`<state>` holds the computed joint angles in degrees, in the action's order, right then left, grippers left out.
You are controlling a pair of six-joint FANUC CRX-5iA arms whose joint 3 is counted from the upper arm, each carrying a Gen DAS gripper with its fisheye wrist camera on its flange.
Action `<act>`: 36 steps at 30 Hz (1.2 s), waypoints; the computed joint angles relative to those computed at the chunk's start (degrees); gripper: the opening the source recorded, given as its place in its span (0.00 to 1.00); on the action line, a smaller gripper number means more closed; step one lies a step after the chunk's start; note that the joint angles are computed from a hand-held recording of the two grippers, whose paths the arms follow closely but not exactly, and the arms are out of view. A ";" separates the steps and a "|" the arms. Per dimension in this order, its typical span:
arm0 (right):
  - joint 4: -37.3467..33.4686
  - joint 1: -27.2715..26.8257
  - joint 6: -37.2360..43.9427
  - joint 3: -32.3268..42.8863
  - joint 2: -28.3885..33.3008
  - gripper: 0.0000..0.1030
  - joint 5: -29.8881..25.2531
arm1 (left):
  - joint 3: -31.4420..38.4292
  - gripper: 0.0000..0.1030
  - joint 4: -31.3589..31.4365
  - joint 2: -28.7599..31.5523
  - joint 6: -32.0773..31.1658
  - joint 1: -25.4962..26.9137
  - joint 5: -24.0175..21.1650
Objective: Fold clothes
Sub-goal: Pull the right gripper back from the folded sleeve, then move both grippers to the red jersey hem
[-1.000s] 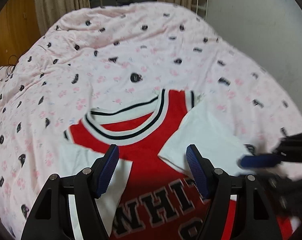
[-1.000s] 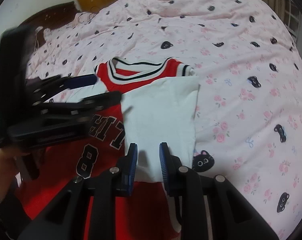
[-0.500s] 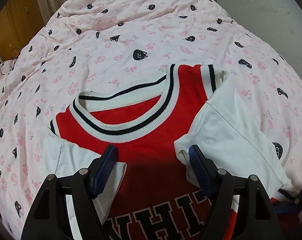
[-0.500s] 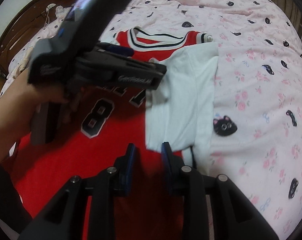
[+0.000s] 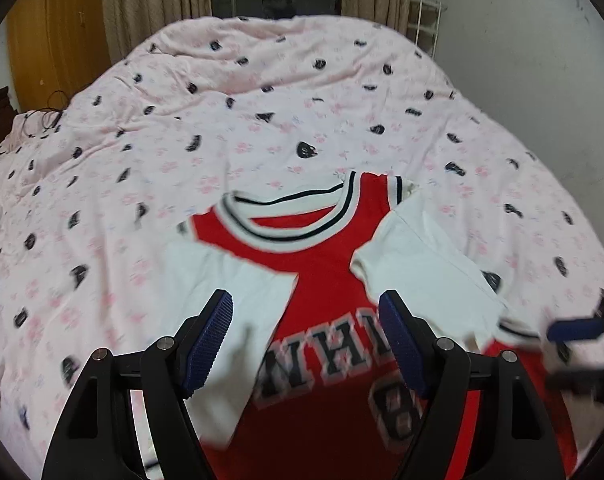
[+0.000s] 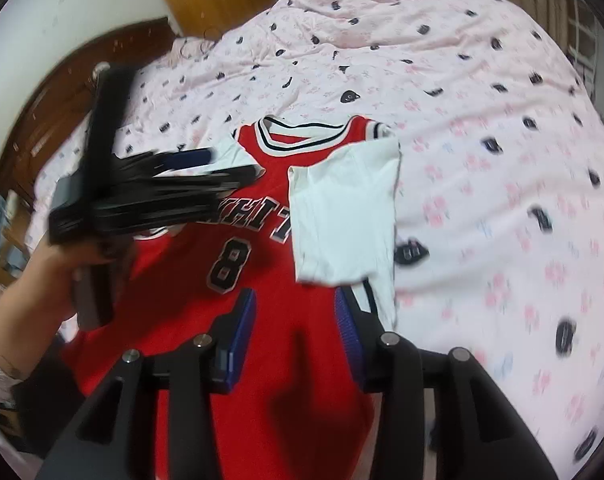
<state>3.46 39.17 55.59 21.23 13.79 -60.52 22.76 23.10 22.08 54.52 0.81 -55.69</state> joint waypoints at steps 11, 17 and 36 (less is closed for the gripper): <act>0.67 3.50 -10.43 -15.58 -11.11 0.42 -1.63 | -23.65 0.69 0.18 -18.21 -6.91 11.79 0.16; 1.42 5.85 -14.13 -20.18 -14.99 0.42 -2.03 | -30.20 0.69 -1.76 -23.65 -10.11 14.99 -0.81; 0.38 10.08 -21.12 -27.95 -22.20 0.42 -2.33 | -37.41 0.68 14.95 -24.13 -21.98 25.30 -14.79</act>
